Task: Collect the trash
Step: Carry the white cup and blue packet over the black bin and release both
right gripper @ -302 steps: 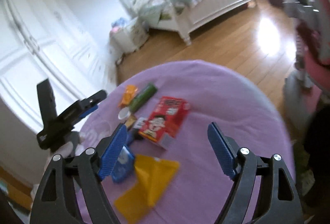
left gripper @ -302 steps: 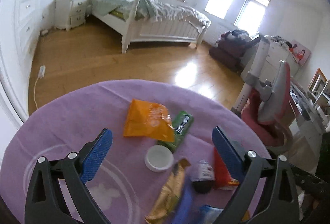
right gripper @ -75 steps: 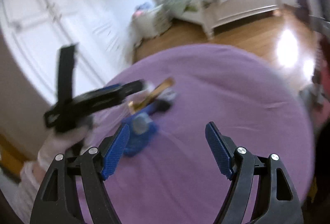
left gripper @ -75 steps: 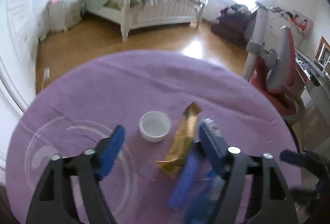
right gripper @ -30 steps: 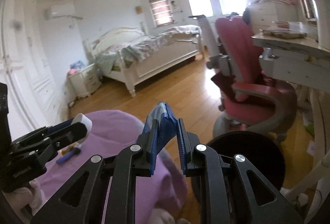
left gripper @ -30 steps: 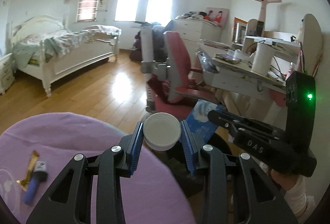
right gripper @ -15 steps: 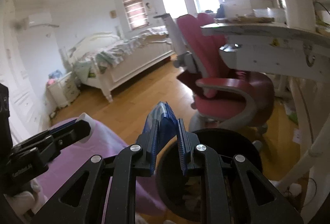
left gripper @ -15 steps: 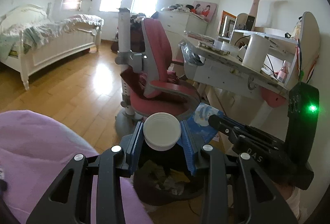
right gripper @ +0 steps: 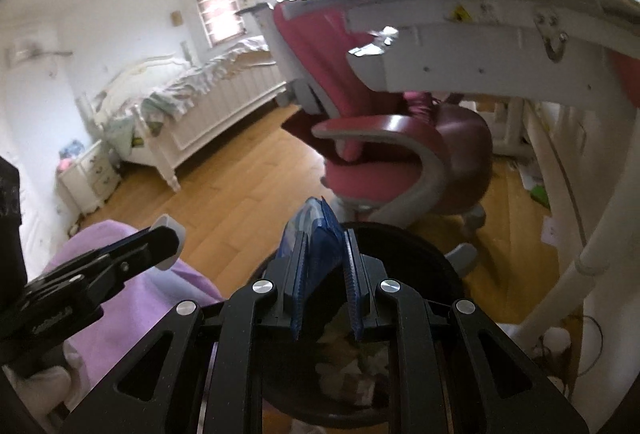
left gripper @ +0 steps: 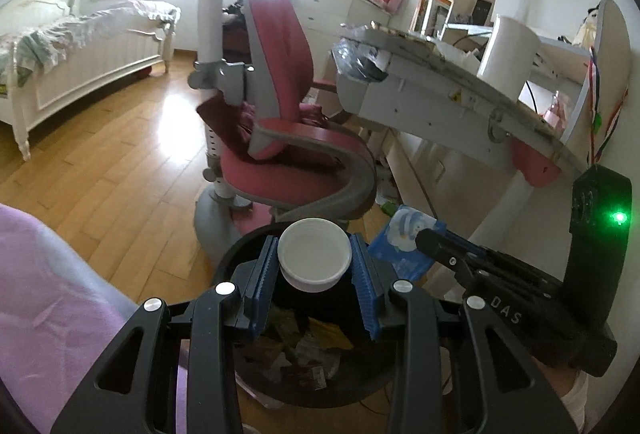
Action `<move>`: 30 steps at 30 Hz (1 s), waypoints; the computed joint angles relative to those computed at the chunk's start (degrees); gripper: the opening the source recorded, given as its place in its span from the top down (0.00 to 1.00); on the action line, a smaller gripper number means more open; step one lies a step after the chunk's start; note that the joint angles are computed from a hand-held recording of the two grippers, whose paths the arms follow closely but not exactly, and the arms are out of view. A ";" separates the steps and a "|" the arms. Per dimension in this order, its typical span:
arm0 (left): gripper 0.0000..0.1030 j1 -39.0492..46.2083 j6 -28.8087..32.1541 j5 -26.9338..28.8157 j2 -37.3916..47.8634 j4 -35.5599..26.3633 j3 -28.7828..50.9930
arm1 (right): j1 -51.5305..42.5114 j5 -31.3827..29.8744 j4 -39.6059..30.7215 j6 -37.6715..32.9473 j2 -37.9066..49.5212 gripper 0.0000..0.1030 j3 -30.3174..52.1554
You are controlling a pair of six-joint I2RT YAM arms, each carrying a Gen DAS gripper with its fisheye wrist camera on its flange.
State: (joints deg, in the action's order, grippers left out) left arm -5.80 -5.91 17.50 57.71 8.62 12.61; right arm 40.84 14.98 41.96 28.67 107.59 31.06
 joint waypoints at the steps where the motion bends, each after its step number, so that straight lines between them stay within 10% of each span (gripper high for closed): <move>1: 0.65 -0.53 -0.07 -0.26 1.06 0.65 0.30 | -0.30 -0.08 0.28 0.09 0.44 0.82 -0.05; 17: 0.61 -7.29 -2.07 -5.80 12.40 7.01 4.35 | -3.88 -1.56 0.89 2.23 4.00 0.80 0.56; 21: 0.07 -7.33 -3.67 -8.24 9.59 7.46 3.21 | -4.13 -1.06 -0.14 3.60 4.17 0.61 0.54; 23: 0.06 -7.59 -3.50 -9.66 5.65 7.04 1.83 | -3.38 0.29 0.90 4.15 3.54 0.33 -0.54; 30: 0.05 -1.93 -1.50 -6.10 -8.31 -5.07 1.25 | 0.26 1.28 -2.03 5.42 0.42 0.33 -0.25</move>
